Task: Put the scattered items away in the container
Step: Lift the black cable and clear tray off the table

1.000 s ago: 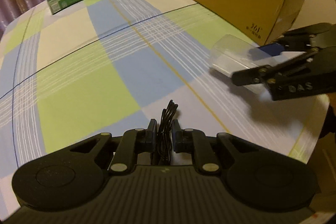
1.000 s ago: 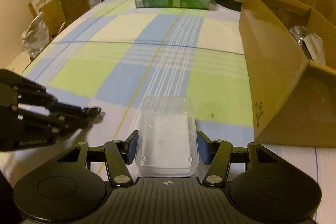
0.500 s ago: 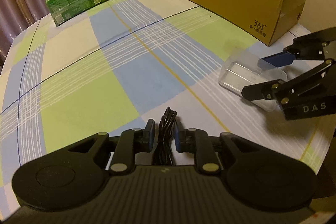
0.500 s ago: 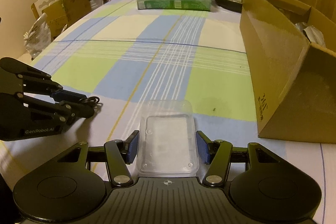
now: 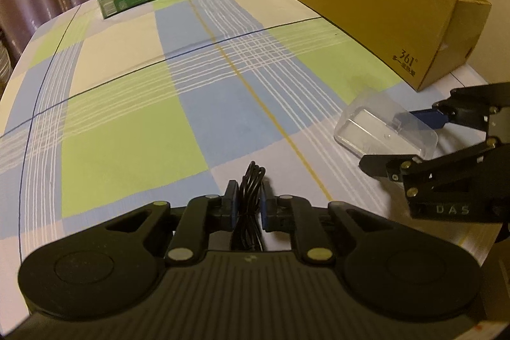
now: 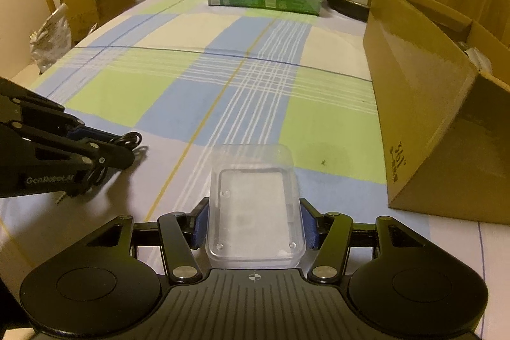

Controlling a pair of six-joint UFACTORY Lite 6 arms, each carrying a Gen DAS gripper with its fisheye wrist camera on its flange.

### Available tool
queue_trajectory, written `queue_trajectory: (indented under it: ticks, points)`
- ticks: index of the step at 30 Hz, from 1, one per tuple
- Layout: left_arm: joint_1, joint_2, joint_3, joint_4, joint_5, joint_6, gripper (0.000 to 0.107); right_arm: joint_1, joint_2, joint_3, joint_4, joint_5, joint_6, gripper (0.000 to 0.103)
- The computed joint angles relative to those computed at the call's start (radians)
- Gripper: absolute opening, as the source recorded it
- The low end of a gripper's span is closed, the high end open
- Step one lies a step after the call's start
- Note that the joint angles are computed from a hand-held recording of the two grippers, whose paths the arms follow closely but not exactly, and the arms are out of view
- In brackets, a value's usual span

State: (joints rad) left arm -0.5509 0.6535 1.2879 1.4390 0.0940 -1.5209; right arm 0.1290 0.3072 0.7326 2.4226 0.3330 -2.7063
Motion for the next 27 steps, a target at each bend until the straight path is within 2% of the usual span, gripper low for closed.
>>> queue_trajectory:
  ticks: [15,27]
  points:
    - [-0.076,-0.160,-0.122,-0.039,0.059,-0.068,0.008,-0.060,-0.315,-0.153,-0.281,-0.005,0.290,0.054]
    - [-0.163,-0.305,-0.175,-0.183,0.153,0.014,0.008,-0.121,-0.566,-0.248,-0.582,0.006,0.594,0.054]
